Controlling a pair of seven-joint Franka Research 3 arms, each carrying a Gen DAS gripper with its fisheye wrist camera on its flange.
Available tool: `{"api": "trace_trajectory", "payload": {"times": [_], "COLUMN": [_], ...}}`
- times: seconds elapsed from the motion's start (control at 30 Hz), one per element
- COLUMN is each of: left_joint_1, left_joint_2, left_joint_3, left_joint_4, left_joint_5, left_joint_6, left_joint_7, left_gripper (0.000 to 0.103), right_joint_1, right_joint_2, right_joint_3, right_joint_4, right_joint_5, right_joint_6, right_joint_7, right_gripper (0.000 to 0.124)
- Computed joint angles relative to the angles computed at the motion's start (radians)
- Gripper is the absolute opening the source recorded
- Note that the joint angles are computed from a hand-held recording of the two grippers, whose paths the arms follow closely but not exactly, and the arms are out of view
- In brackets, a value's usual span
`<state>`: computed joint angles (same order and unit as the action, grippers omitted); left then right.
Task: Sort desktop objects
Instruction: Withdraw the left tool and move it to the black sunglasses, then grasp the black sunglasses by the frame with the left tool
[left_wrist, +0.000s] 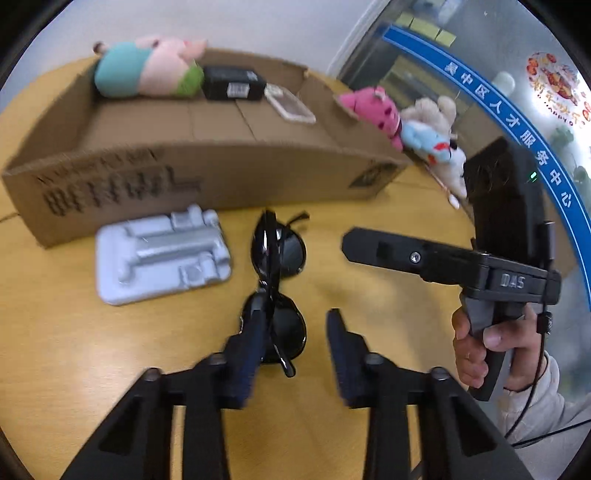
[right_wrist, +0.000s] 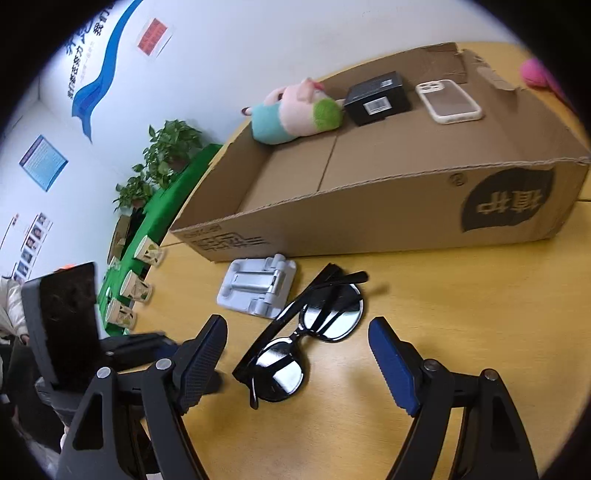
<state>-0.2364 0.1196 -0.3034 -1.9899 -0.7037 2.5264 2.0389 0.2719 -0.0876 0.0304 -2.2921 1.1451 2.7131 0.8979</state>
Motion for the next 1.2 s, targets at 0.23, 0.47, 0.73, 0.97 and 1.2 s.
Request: {"api": "trace_trajectory", "payload": {"times": [0.23,0.47,0.73,0.97,1.2], "left_joint_1": [0.007,0.026,0.02,-0.003,0.038], "left_joint_2": [0.052,0.061,-0.032,0.018,0.076], "left_joint_3": [-0.009,-0.03,-0.015,0.026,-0.008], "left_joint_4": [0.02,0.003,-0.032,0.014,0.039], "left_joint_5": [0.027,-0.016,-0.118,0.03,0.013], "left_joint_6": [-0.018,-0.033,-0.043,-0.05,-0.099], "left_joint_7": [-0.054,-0.065,0.059,-0.047,-0.018], "left_gripper": [0.012,0.005,0.006,0.008,0.009], "right_joint_1": [0.003,-0.012,-0.02,-0.028,-0.045], "right_joint_2": [0.097,0.147,0.131,0.117,0.112], "right_joint_3": [0.024,0.049,0.047,0.035,0.021], "right_joint_4": [0.081,0.113,0.097,0.082,0.076], "right_joint_5": [-0.051,-0.046,-0.023,-0.027,-0.001], "right_joint_6": [-0.039,-0.089,-0.098,-0.121,-0.191], "right_joint_7": [0.033,0.015,0.01,0.008,-0.012], "right_gripper": [0.056,0.02,0.016,0.016,0.015]}}
